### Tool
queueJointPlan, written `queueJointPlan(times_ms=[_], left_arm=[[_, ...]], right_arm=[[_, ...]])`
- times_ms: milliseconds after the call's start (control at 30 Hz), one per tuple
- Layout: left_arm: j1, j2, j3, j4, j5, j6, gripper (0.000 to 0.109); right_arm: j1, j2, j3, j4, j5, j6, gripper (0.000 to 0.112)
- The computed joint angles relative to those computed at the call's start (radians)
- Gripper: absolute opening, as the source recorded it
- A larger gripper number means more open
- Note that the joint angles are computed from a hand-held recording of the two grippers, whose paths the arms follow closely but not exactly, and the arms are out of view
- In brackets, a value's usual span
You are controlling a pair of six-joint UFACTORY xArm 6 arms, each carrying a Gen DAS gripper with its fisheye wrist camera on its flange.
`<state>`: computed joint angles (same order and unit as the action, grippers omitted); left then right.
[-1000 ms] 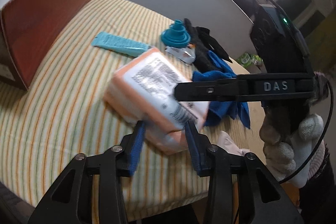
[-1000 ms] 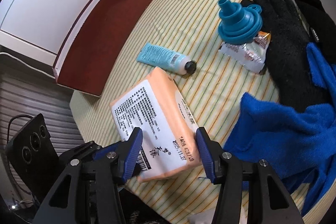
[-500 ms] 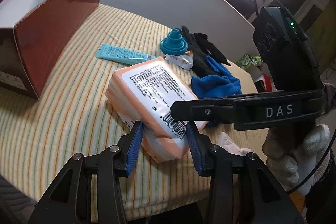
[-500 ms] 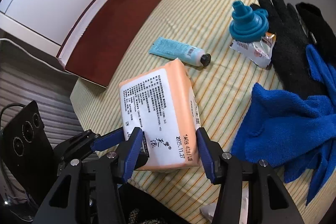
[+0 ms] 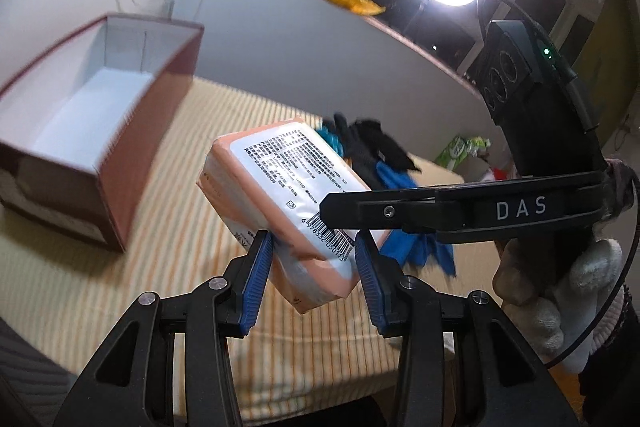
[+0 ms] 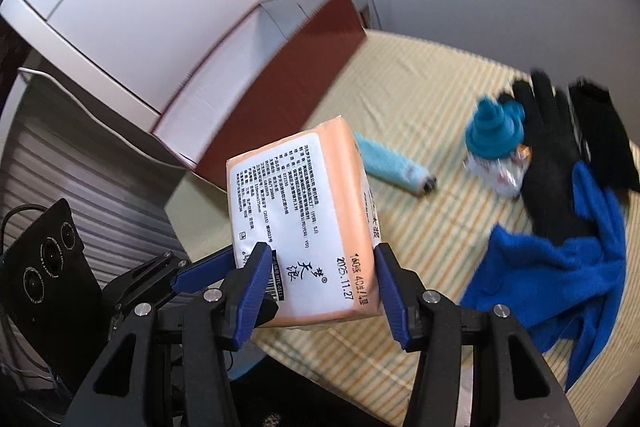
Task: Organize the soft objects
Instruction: 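Lift the package with the right tool and carry it over the shoebox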
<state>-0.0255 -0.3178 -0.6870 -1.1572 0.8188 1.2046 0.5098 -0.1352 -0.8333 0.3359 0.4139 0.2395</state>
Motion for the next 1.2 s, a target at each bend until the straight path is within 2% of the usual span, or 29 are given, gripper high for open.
queueJointPlan(times_ms=[200,333,567,600,933,1200], left_arm=[[0.067,0.006,-0.062,-0.037,0.02,0.043,0.04],[0.11,0.032,-0.11,-0.056,0.031,0.06,0.04],[0.164,0.124,-0.215,-0.055,-0.006,0.069,0.04],[0.176,0.13,-0.223,-0.061,0.017,0.072,0.04],[0.193,0.284,-0.365,-0.023,-0.043,0.04,0.04],[0.183,0.379,-0.436,0.028,-0.075,0.001,0.04]], right_arm=[[0.025,0.052,-0.119,-0.07,-0.003,0.035,0.049],[0.038,0.124,-0.228,-0.062,0.002,0.012,0.049],[0.06,0.289,-0.443,-0.039,0.03,-0.027,0.049],[0.063,0.317,-0.479,-0.032,0.035,-0.037,0.049],[0.062,0.56,-0.766,0.042,0.09,-0.1,0.049],[0.056,0.666,-0.885,0.024,0.137,-0.091,0.049]])
